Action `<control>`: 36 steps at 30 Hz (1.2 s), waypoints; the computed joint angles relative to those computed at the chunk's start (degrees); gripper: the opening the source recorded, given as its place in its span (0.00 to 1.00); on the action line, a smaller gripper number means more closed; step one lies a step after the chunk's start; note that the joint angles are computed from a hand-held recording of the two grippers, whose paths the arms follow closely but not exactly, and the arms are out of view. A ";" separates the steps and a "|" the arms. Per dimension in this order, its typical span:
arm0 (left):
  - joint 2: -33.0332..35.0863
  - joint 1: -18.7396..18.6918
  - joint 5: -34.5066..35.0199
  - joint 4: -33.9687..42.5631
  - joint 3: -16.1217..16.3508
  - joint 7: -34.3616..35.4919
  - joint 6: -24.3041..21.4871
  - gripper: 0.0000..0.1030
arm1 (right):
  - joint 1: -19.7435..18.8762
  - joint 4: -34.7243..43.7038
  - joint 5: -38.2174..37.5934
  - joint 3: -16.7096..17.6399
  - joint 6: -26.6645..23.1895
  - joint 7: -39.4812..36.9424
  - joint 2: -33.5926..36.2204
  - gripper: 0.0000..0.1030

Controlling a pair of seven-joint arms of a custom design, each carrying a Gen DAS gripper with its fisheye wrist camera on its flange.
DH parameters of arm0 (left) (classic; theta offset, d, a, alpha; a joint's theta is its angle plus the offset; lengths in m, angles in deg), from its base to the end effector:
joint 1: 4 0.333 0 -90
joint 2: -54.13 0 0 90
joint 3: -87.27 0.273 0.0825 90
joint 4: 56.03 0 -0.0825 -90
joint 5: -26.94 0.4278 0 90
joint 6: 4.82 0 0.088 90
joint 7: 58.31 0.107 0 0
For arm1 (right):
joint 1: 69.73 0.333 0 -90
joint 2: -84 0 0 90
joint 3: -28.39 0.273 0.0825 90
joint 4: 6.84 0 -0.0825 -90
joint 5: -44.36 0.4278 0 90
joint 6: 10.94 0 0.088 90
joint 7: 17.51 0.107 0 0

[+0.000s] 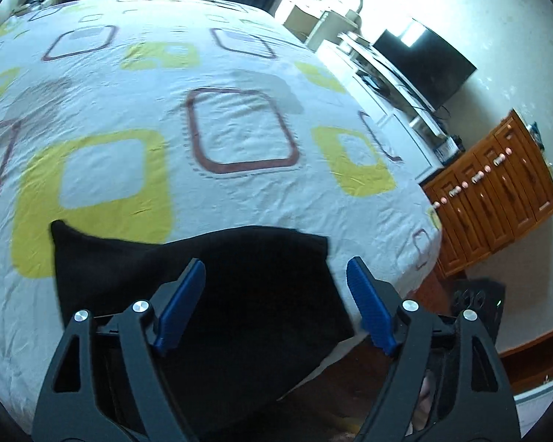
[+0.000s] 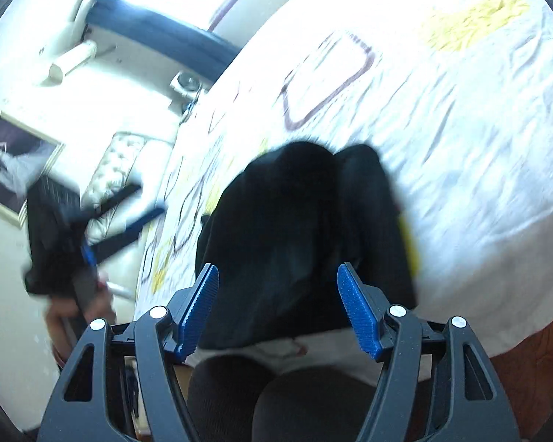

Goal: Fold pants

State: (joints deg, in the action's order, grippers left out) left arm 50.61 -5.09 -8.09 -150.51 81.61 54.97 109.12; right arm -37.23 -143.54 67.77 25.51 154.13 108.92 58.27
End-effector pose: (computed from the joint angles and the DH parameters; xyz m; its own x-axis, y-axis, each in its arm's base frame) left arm 0.6091 -0.1097 0.6326 -0.4513 -0.7992 0.3969 -0.8294 0.2116 -0.5170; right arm 0.4657 0.2362 0.5420 -0.1403 -0.6508 -0.7462 -0.7457 0.5652 -0.3528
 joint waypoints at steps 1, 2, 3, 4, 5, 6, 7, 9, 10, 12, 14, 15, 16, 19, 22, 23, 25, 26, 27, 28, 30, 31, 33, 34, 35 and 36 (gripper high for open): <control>-1.40 0.80 0.84 -2.50 0.73 0.14 1.78 0.77 | 0.62 0.27 0.71 -1.19 -0.22 -1.37 0.44 0.65; -2.54 1.60 1.67 -4.72 1.44 -0.03 3.26 0.77 | 1.62 0.96 1.93 -2.78 -1.03 -3.63 1.10 0.65; -3.33 2.41 2.33 -6.56 2.17 -0.36 3.97 0.77 | 1.41 1.80 2.23 -3.08 -1.91 -4.79 2.08 0.65; -3.77 3.33 2.73 -8.08 2.99 -0.93 4.27 0.77 | 0.25 2.46 1.76 -2.57 -2.95 -4.94 2.81 0.65; -4.01 4.22 3.06 -9.22 3.73 -1.63 4.18 0.77 | 0.08 3.27 2.59 -2.70 -3.67 -5.87 3.85 0.65; -3.95 5.20 3.44 -10.04 4.44 -2.75 3.76 0.77 | 0.98 4.51 5.11 -3.68 -4.92 -8.10 5.24 0.65; -3.72 6.07 3.60 -10.55 5.01 -3.78 3.19 0.76 | 1.20 5.53 7.10 -3.93 -5.79 -9.54 6.35 0.65; -3.25 7.68 2.99 -11.38 6.01 -5.06 2.05 0.76 | 2.43 7.20 12.12 -4.55 -6.57 -14.15 8.00 0.65; -3.34 8.29 2.40 -12.07 6.30 -5.02 2.03 0.76 | 2.60 8.30 13.54 -4.50 -7.65 -16.23 8.89 0.65; -3.47 9.05 1.63 -13.11 6.46 -4.32 2.14 0.76 | 1.71 11.99 13.14 -3.75 -12.76 -18.59 11.34 0.65; -3.46 9.42 1.31 -13.81 6.33 -3.79 2.28 0.76 | -0.72 13.09 8.69 -1.02 -14.78 -15.38 12.32 0.64; -3.65 9.48 0.87 -14.35 6.24 -3.58 2.25 0.76 | -1.50 12.73 8.70 -0.09 -13.85 -14.80 12.33 0.54; -3.50 9.53 0.42 -14.52 6.23 -3.49 1.79 0.77 | -2.06 12.81 9.93 0.26 -13.77 -15.27 12.67 0.41; -2.72 9.73 -1.24 -14.59 6.25 -3.71 0.26 0.79 | -3.70 12.73 13.87 1.36 -14.67 -16.03 12.57 0.18; -2.84 10.04 -3.12 -15.63 6.34 -3.79 -0.43 0.79 | -3.86 10.23 20.11 2.17 -11.32 -18.59 10.50 0.14; -2.83 10.14 -3.48 -15.83 6.36 -3.86 -0.63 0.79 | -4.10 10.01 20.08 2.59 -10.83 -18.59 10.02 0.14; -2.78 10.31 -4.93 -16.18 6.55 -3.44 -1.29 0.79 | -4.26 9.44 19.97 2.96 -9.98 -18.48 8.90 0.13; -2.90 10.40 -5.81 -16.42 6.66 -3.13 -1.66 0.79 | -4.44 8.98 19.41 3.06 -9.70 -18.26 8.13 0.13; -2.98 10.47 -6.64 -16.62 6.73 -2.85 -1.87 0.79 | -4.52 8.76 18.96 3.00 -9.46 -18.00 7.69 0.13; -3.05 10.50 -7.30 -16.80 6.75 -2.54 -2.03 0.79 | -4.60 8.23 18.56 2.88 -9.33 -17.63 7.04 0.13; -3.20 10.47 -7.84 -17.07 6.64 -2.03 -2.21 0.79 | -4.94 6.40 17.43 2.65 -9.08 -16.26 5.44 0.12; -3.21 10.40 -8.14 -17.15 6.58 -1.61 -2.16 0.79 | -5.10 5.56 16.83 2.42 -9.05 -15.47 5.02 0.12; -3.36 10.24 -8.44 -17.52 6.40 -1.16 -1.70 0.80 | -5.33 4.04 16.04 1.92 -9.25 -13.67 4.37 0.12; -3.37 10.17 -8.75 -17.70 6.39 -0.96 -1.66 0.80 | -5.01 3.30 16.48 1.30 -9.18 -13.70 4.19 0.12; -3.43 10.15 -9.14 -17.94 6.45 -0.62 -1.80 0.80 | -4.39 2.63 17.58 0.48 -9.02 -14.47 4.14 0.12; -3.46 10.08 -9.32 -18.15 6.43 -0.36 -1.81 0.80 | -3.89 2.03 18.69 -0.10 -8.69 -15.10 4.18 0.12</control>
